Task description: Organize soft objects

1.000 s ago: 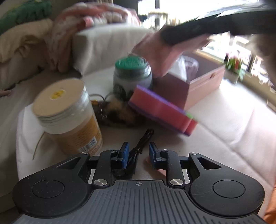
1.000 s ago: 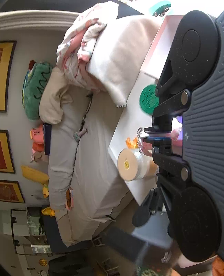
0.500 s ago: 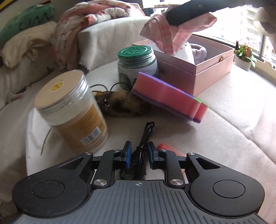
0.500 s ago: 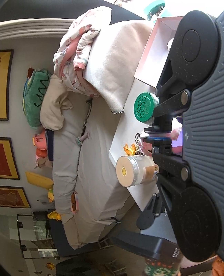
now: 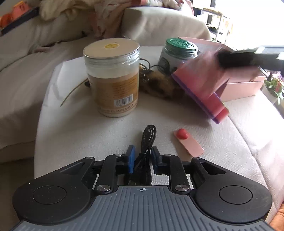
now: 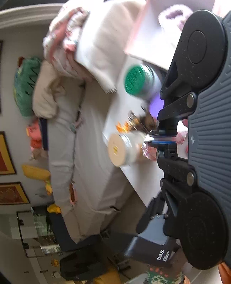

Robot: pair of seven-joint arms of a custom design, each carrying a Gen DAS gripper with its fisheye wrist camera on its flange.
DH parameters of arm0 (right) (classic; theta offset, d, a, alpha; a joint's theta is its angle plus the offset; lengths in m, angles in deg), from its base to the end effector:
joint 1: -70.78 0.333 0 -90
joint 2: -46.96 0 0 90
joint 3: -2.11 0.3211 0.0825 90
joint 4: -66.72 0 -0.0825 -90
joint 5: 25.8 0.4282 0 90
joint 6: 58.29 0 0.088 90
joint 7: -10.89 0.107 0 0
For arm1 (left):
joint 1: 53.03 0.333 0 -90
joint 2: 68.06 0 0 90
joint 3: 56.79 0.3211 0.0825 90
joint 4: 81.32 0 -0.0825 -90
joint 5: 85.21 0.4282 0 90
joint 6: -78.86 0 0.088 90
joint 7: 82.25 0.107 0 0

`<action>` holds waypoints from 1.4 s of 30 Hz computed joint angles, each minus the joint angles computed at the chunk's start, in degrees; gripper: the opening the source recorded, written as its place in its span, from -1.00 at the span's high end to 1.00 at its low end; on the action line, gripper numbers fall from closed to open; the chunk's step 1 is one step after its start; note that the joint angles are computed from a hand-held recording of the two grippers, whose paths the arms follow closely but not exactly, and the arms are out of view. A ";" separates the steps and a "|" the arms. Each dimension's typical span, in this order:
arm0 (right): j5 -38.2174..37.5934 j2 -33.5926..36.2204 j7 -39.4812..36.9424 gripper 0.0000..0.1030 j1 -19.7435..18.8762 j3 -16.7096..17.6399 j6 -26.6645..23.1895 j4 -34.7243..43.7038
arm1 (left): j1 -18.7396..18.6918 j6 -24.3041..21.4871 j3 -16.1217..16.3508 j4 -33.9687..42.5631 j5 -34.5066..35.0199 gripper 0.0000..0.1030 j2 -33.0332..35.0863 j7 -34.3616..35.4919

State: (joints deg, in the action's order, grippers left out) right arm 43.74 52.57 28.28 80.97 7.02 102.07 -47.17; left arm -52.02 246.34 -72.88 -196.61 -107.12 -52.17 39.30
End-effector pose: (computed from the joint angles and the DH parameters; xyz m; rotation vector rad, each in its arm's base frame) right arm 0.6377 0.1252 0.4554 -1.8897 1.1274 -0.4235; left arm 0.6599 -0.1437 0.3670 -1.4493 2.2622 -0.8199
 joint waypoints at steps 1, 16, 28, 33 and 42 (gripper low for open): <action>-0.34 1.09 0.39 0.92 0.28 0.22 0.01 0.54 | 0.67 0.75 -0.77 -0.37 -1.27 0.57 -0.09 0.87; -13.58 9.31 1.43 0.05 -1.07 6.95 7.84 2.59 | 9.64 6.58 -11.29 -2.73 -17.71 0.66 0.03 18.44; -19.54 7.83 10.10 0.83 -2.58 6.32 -1.13 3.34 | 9.00 7.53 -10.07 -2.87 -33.96 0.68 -3.72 30.87; -5.16 4.13 1.90 0.84 -4.68 5.59 -3.01 5.14 | 9.10 12.35 -11.24 2.07 -45.47 0.68 -5.91 43.67; 5.66 2.22 0.94 0.84 -5.99 -1.25 5.23 10.69 | -6.89 5.79 3.65 26.92 -17.11 0.68 5.76 14.78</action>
